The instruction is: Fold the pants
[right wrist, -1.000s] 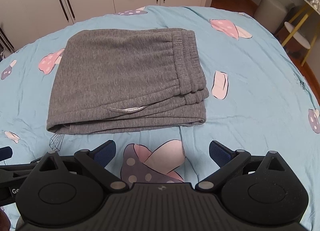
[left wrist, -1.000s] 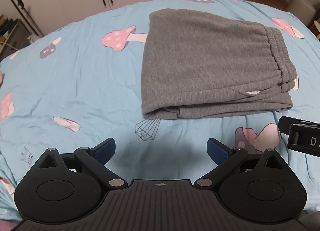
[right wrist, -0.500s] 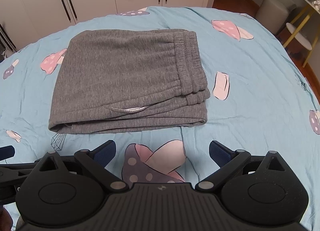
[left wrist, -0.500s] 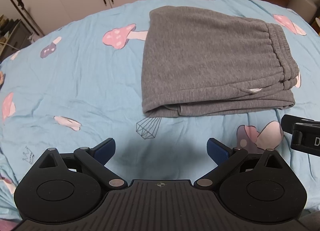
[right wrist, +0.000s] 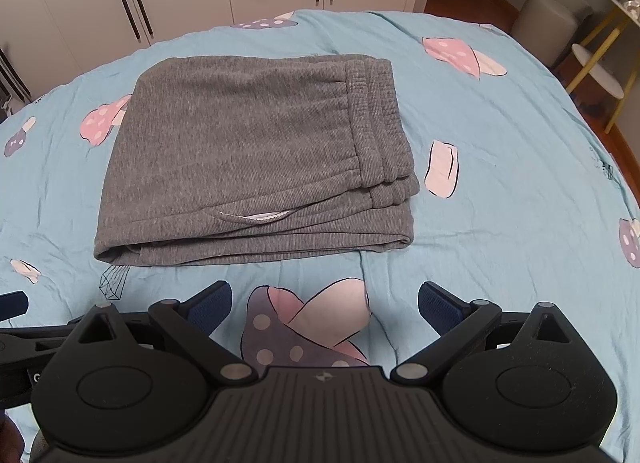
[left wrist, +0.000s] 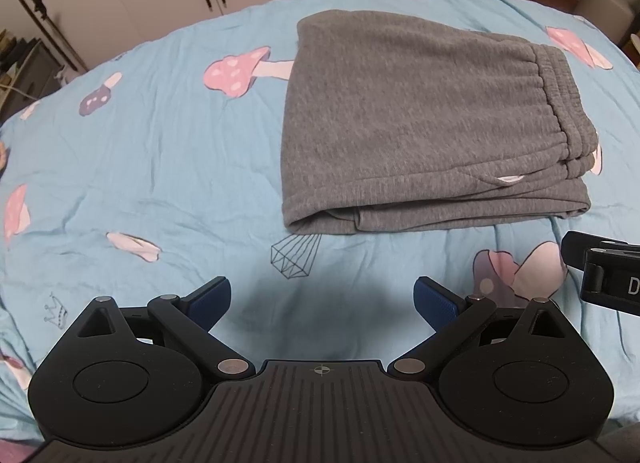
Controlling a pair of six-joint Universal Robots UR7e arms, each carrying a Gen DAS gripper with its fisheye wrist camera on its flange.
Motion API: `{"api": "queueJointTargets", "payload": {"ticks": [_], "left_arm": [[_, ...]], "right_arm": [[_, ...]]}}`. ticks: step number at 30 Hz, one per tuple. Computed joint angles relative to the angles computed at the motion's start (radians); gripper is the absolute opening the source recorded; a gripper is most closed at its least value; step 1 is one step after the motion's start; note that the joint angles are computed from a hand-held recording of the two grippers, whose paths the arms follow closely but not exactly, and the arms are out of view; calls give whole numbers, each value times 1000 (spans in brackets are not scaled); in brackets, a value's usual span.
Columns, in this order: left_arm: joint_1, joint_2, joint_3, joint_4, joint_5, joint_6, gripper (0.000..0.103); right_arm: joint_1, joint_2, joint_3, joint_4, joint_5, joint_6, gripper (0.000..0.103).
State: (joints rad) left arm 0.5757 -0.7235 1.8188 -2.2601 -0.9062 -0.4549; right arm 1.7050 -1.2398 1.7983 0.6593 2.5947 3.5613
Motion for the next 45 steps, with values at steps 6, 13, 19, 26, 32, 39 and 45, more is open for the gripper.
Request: {"api": "queueJointTargets", "payload": {"ticks": [6, 13, 19, 26, 32, 39, 45], "left_arm": [[0, 1, -1, 2, 0, -1, 101], [0, 4, -2, 4, 1, -4, 101], [-1, 8, -2, 4, 4, -4, 101], [1, 11, -4, 6, 2, -6, 101], [2, 13, -6, 5, 2, -3, 101], [2, 14, -6, 4, 3, -1, 101], [3, 14, -7, 5, 2, -2, 101]], "right_arm": [[-2, -1, 2, 0, -2, -4, 100], [-6, -1, 2, -1, -6, -6, 100], [-10, -3, 7, -8, -11, -10, 100], [-13, -8, 9, -12, -14, -18, 100], [-17, -10, 10, -14, -19, -21, 100], [-17, -9, 10, -14, -19, -19, 100], [-18, -8, 10, -14, -20, -24, 100]]}}
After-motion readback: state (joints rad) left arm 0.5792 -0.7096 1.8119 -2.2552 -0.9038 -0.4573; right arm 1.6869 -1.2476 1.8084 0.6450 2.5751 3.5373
